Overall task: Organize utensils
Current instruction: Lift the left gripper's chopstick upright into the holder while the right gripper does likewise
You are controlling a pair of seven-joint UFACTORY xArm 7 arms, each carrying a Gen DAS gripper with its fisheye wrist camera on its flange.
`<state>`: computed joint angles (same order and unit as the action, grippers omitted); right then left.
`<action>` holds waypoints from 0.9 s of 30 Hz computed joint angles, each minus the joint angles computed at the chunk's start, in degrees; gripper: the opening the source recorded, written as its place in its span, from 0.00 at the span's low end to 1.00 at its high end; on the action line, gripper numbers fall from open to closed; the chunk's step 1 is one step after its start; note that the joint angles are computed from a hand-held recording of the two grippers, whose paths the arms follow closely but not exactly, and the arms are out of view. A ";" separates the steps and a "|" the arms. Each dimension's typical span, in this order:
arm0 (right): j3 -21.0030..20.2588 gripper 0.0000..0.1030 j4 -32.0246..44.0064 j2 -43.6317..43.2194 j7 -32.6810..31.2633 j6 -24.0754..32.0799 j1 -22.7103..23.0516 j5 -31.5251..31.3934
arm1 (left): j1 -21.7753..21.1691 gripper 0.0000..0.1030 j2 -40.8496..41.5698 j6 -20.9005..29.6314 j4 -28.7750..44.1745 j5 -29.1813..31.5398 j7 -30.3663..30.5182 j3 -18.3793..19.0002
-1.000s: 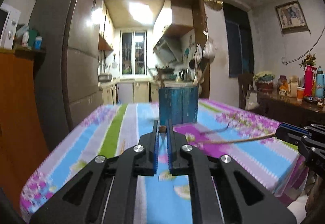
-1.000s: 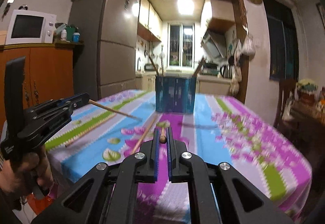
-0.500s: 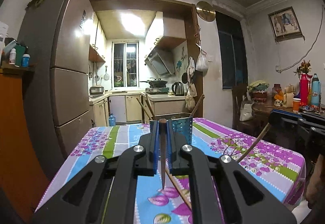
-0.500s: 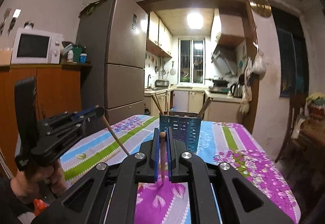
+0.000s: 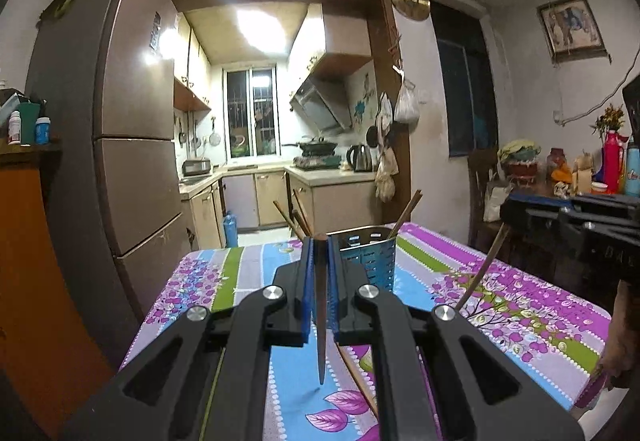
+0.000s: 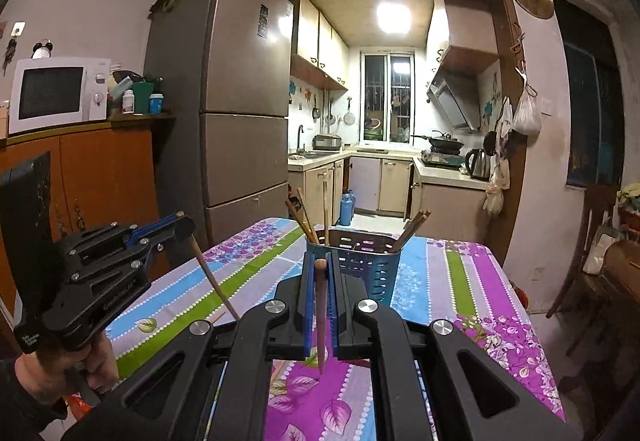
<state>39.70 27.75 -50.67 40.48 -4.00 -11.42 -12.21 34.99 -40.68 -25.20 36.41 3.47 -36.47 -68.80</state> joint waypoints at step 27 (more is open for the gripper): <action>-11.99 0.07 27.41 19.59 -13.56 8.15 -0.97 -3.67 | 12.58 0.05 12.06 11.63 27.36 5.13 3.78 -4.26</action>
